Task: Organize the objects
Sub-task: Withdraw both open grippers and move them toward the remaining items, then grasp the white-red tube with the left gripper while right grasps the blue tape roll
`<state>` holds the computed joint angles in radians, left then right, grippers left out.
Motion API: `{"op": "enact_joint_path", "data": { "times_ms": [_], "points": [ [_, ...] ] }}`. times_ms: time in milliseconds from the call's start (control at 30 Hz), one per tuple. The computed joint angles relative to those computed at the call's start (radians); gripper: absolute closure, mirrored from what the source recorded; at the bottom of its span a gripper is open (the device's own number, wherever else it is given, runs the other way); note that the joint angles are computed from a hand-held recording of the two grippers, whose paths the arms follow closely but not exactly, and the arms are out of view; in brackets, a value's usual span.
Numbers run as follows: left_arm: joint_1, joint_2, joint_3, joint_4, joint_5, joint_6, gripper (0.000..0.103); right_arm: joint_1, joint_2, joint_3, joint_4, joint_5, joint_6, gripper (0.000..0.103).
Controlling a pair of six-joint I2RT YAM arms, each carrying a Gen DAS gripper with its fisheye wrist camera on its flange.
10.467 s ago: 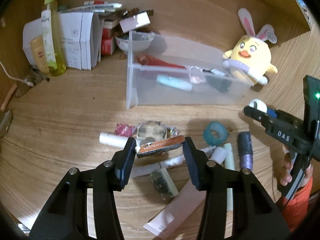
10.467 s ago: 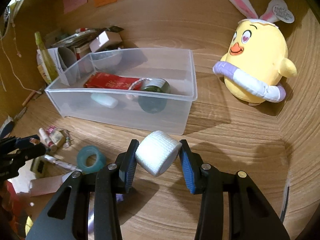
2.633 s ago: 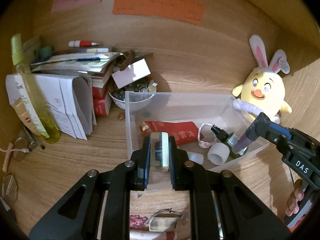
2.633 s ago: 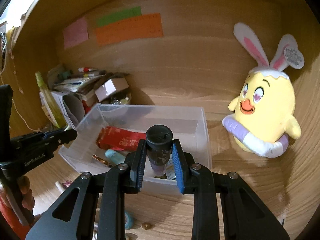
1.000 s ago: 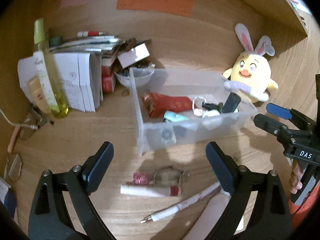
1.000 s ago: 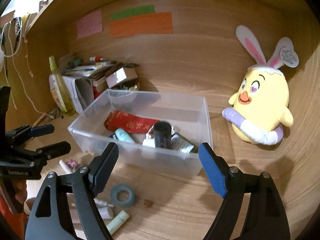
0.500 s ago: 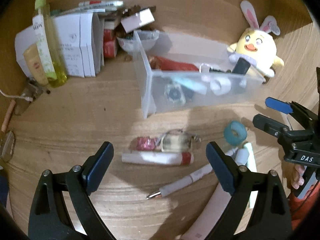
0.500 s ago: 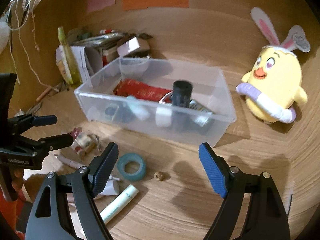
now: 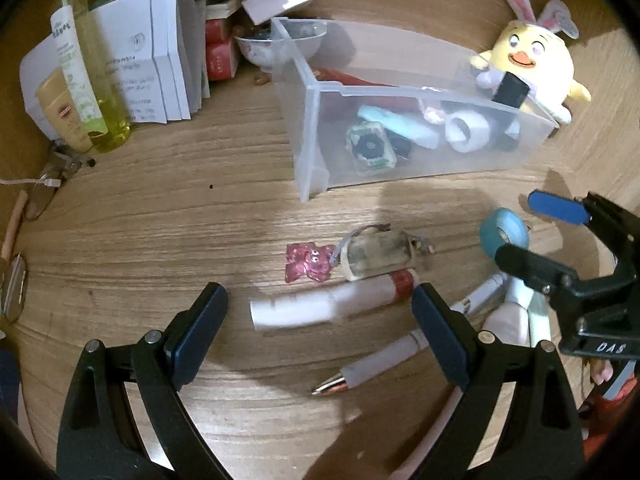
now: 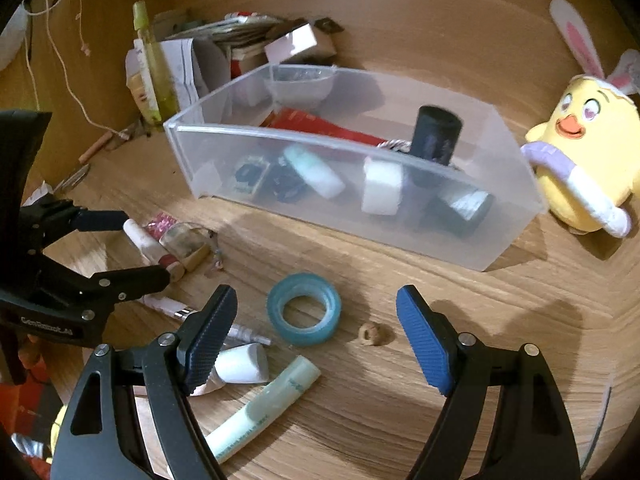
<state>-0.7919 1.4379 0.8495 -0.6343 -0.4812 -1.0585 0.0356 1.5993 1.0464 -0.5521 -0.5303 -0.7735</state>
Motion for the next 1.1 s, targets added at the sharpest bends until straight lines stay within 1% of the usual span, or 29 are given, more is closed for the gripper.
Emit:
{"op": "enact_joint_path", "data": {
  "times_ms": [33, 67, 100, 133, 200, 233, 300, 500, 533, 567, 867, 1100],
  "points": [
    [0.002, 0.001, 0.000, 0.003, 0.001, 0.004, 0.009, 0.005, 0.007, 0.004, -0.005, 0.003, -0.002, 0.027],
    [0.002, 0.001, 0.001, 0.001, 0.001, 0.001, 0.009, 0.009, 0.020, 0.015, -0.020, 0.002, -0.006, 0.032],
    [0.004, 0.001, 0.001, 0.002, 0.002, 0.002, 0.009, 0.013, 0.035, 0.027, -0.036, 0.003, -0.006, 0.040],
    [0.004, 0.002, 0.001, 0.005, 0.002, 0.005, 0.009, 0.017, 0.043, 0.032, -0.041, 0.008, -0.002, 0.043],
    [-0.001, 0.005, 0.003, 0.010, 0.005, 0.010, 0.009, 0.028, 0.060, 0.042, -0.043, 0.024, 0.008, 0.056],
    [-0.001, 0.001, 0.000, 0.019, 0.010, 0.015, 0.009, 0.030, 0.055, 0.032, -0.023, 0.029, 0.013, 0.058],
    [-0.008, 0.004, 0.003, 0.025, 0.012, 0.015, 0.009, 0.030, 0.057, 0.037, -0.034, 0.020, 0.008, 0.067],
    [-0.017, 0.032, 0.024, 0.014, -0.008, -0.016, 0.009, 0.028, 0.034, 0.011, -0.009, 0.012, 0.009, 0.067],
    [-0.019, 0.028, 0.019, 0.024, -0.013, -0.014, 0.011, 0.025, 0.028, 0.007, -0.005, 0.007, 0.010, 0.067],
    [-0.022, 0.035, 0.024, 0.027, -0.020, -0.012, 0.020, 0.021, 0.022, 0.003, -0.004, 0.000, 0.010, 0.067],
    [-0.059, -0.017, 0.000, 0.015, -0.052, -0.063, 0.019, -0.024, 0.011, 0.032, -0.034, -0.059, 0.025, 0.067],
    [-0.080, -0.051, 0.046, -0.042, -0.128, -0.067, 0.019, -0.066, -0.005, 0.059, -0.046, -0.097, 0.038, 0.067]
  ]
}}
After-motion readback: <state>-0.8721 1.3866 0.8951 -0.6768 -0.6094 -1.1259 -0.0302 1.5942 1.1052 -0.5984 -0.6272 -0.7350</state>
